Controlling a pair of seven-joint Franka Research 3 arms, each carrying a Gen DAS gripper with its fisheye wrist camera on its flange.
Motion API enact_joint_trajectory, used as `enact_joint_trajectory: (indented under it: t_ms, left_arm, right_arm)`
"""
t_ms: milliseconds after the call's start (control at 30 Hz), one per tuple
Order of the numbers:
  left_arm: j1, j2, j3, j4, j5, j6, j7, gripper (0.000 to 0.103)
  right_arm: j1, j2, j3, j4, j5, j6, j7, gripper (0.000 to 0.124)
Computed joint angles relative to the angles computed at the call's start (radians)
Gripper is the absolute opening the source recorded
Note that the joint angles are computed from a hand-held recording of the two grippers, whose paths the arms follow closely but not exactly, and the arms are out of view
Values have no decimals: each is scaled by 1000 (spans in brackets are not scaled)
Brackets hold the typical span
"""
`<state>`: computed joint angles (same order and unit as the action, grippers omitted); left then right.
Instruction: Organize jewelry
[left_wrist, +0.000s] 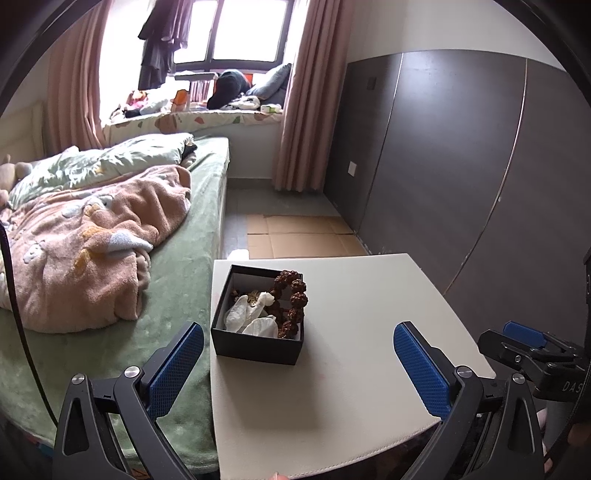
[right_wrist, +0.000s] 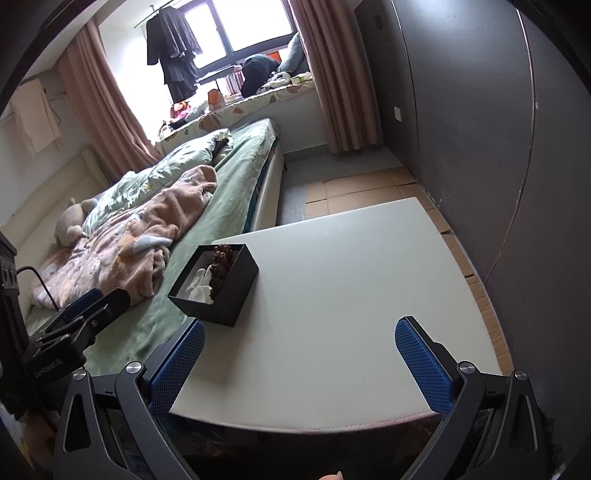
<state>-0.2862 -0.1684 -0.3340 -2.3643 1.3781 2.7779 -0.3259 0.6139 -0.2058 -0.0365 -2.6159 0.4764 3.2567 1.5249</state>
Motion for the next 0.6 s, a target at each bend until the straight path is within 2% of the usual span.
enact_joint_trajectory:
  t_ms: [100,200,333,467,600]
  left_arm:
    - [-1,-8,-1,-6,4,0,-1,102]
    - [-1,-10,-2,-9,4,0,-2,103]
    - [-1,-16,-5,-13,2,-4,-4,103]
    - [-2,-14,-5,-13,-13,-8,13,103]
    - [-4,-11,-8,-11,-21,-12,26,103]
  right_arm:
    - [-133,-4,125,-1,-39,-22,41,103]
    - [-188,-10,175,-4,-67,-29,75,103]
    - [-153,-25,143,-14,-70,-19,83,103]
    - [-224,-36,205,-19,-106,-30,115,103]
    - [-237,-40,211,-18,-131,-47,132,103]
